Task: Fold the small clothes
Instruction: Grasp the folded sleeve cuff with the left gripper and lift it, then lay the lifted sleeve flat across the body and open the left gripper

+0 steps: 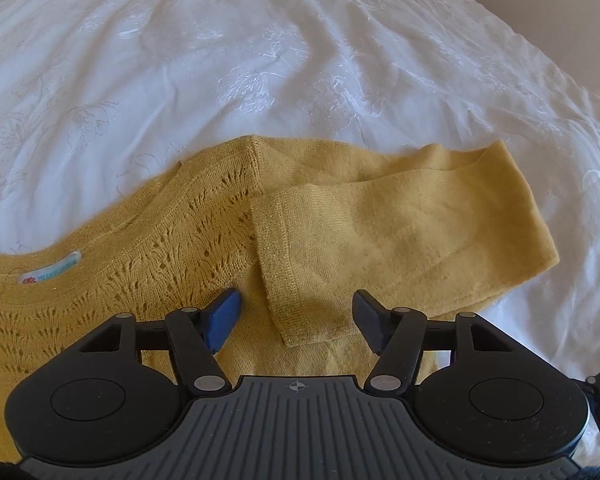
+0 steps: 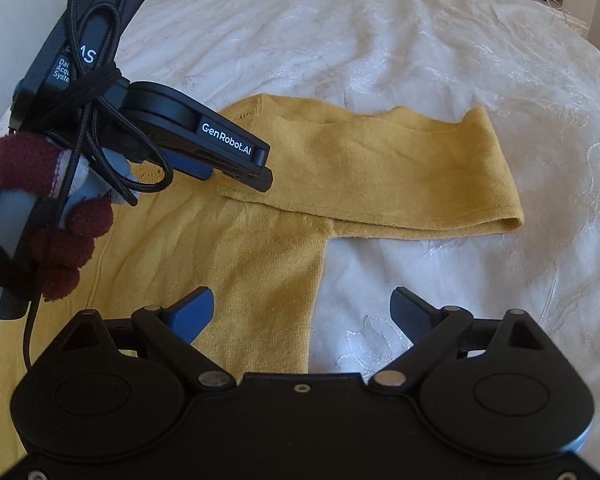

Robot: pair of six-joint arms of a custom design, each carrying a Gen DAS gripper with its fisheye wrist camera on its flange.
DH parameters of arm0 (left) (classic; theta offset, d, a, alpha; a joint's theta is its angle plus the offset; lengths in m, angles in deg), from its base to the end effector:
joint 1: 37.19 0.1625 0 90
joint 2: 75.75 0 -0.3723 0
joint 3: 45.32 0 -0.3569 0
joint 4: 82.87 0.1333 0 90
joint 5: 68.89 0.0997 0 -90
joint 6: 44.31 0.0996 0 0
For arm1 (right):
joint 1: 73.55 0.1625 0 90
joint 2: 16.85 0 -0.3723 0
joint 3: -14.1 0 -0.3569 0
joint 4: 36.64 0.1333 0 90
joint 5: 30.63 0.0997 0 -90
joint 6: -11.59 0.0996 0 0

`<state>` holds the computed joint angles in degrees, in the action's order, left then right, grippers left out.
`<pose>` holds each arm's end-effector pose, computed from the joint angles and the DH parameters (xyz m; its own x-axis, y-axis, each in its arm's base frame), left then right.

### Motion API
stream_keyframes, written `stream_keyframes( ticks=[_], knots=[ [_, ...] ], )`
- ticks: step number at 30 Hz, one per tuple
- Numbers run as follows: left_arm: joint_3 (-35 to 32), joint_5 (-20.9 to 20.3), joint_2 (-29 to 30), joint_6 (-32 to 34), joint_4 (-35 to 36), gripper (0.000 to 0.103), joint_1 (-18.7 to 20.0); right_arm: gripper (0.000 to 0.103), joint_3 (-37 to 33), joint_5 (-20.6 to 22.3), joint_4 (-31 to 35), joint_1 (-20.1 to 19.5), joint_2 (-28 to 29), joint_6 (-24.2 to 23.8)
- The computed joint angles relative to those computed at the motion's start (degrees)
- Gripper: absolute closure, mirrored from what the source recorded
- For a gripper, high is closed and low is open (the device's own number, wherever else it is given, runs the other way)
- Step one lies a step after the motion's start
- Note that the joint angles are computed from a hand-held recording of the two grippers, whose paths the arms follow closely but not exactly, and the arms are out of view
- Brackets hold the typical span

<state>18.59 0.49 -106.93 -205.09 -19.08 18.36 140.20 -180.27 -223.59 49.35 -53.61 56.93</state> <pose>-0.1492 -0.5151 0.0810 -0.5224 0.8008 -0.2930 0.7773 0.5885 0.2224 0.2613 -0.3167 -0.0083 -0.7249 0.4664 0.5070 -0.0324 0.7120 -0.7014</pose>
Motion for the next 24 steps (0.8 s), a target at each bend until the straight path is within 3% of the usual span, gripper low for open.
stream_keyframes(
  ticks=[2, 5, 7, 9, 16, 24],
  knots=[
    [-1.7, 0.9, 1.3, -0.3, 0.8, 0.044, 0.4, 0.008, 0.3, 0.3, -0.9, -0.4, 0.0, 0.3],
    [-3.4, 1.5, 2.6, -1.5, 0.8, 0.056, 0.6, 0.008, 0.5, 0.6, -1.3, -0.8, 0.0, 1.3],
    [-3.6, 0.2, 2.7, -2.6, 0.2, 0.082, 0.0, 0.008, 0.6, 0.7, -1.5, -0.9, 0.0, 1.9],
    [-3.8, -0.1, 2.6, -3.6, -0.1, 0.096, -0.6, 0.008, 0.7, 0.7, -1.0, -0.7, -0.2, 2.9],
    [-0.5, 2.5, -5.8, -4.0, -2.9, 0.098, -3.3, 0.008, 0.1, 1.0, 2.4, 0.7, -1.1, 6.1],
    [-10.3, 2.9, -10.9, -7.0, 4.3, 0.098, -1.2, 0.008, -3.0, 1.7, 4.4, 2.3, -0.2, 4.8]
  ],
)
